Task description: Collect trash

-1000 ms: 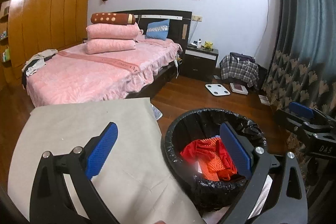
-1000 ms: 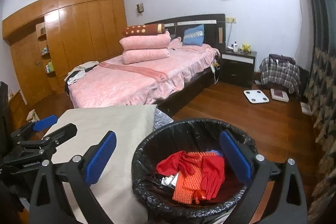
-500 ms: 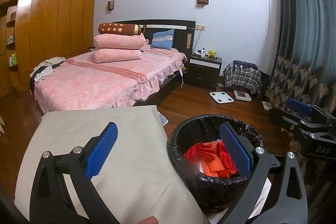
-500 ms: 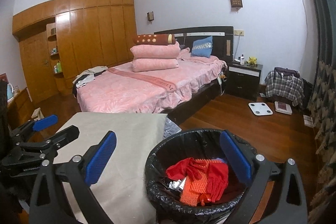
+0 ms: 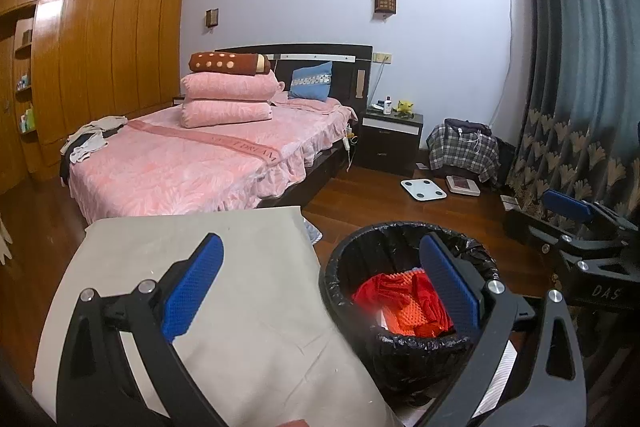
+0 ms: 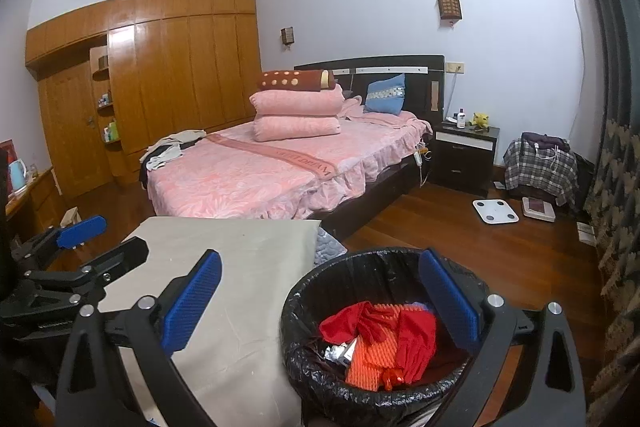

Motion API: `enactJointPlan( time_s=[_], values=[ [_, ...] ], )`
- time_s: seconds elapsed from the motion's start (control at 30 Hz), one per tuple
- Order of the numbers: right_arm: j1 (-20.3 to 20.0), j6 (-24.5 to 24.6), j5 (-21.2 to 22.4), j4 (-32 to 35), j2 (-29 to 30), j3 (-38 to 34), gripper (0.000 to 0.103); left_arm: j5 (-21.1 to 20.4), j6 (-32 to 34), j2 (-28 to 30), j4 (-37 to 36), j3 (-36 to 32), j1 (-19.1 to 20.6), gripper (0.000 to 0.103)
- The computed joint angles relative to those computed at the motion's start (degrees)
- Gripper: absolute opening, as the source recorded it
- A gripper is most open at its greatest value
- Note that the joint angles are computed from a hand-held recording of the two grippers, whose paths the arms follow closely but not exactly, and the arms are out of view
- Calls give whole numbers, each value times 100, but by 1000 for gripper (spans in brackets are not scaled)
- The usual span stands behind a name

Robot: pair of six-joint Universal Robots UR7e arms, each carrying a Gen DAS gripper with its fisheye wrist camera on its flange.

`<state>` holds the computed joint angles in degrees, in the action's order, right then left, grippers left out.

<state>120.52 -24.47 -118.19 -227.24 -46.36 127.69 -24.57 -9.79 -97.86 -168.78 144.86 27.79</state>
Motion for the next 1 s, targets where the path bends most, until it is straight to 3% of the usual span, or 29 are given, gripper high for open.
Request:
enactJointPlan(
  time_s=[1.0],
  values=[
    [-6, 1, -34, -86, -28, 85, 97, 29, -77, -10, 138, -2, -64, 96]
  ],
)
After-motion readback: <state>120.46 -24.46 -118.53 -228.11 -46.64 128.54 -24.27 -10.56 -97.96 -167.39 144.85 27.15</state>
